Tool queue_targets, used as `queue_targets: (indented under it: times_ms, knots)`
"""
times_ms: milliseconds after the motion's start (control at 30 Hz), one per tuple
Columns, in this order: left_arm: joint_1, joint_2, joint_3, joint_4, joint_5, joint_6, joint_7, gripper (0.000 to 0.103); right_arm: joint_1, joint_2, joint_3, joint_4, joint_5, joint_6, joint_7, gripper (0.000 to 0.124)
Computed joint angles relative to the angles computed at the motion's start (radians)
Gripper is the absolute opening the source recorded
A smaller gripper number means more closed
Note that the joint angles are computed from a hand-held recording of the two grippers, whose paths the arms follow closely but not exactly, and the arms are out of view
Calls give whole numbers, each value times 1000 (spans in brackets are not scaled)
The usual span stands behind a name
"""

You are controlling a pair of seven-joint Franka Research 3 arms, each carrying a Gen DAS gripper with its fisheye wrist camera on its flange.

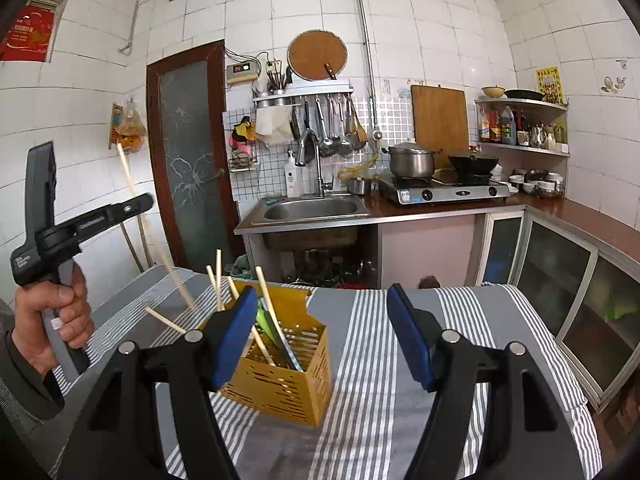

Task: Organize utensils
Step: 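Grasp a chopstick sticking out of the caddy with the left tool, then push the chopstick upright down into the caddy and open the left tool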

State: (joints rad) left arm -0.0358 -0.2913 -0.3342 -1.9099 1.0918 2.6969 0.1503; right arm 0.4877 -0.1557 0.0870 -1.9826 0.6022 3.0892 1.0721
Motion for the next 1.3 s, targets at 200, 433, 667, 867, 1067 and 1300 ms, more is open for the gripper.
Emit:
queue_targets:
  times_ms: [200,433,667,867,1067,1300]
  knots:
    - [-32,102,27,67,-70,33,24,4,-7,-22,-5,-17,-14,0,10,66]
    - [-85,116,25,53,-72,-23,94,4,-13,-12,-16,-3,-17,-10,23,66]
    - [-113,49,3,-5,-65,-156,76,59,-41,-1,11,0,-62,-6,73,69]
    - [-134,-53,-70,-59,-56,-368,53,84,-39,-51,12,-60,-103,18,118,70]
    - [-150,-195,-135,-163,-21,-470,-23,97,-2,-146,-3,-181,-113,49,100,71]
    - [-156,-368,-164,-320,-92,-499,-94,98,51,-239,-45,-306,-108,76,111,71]
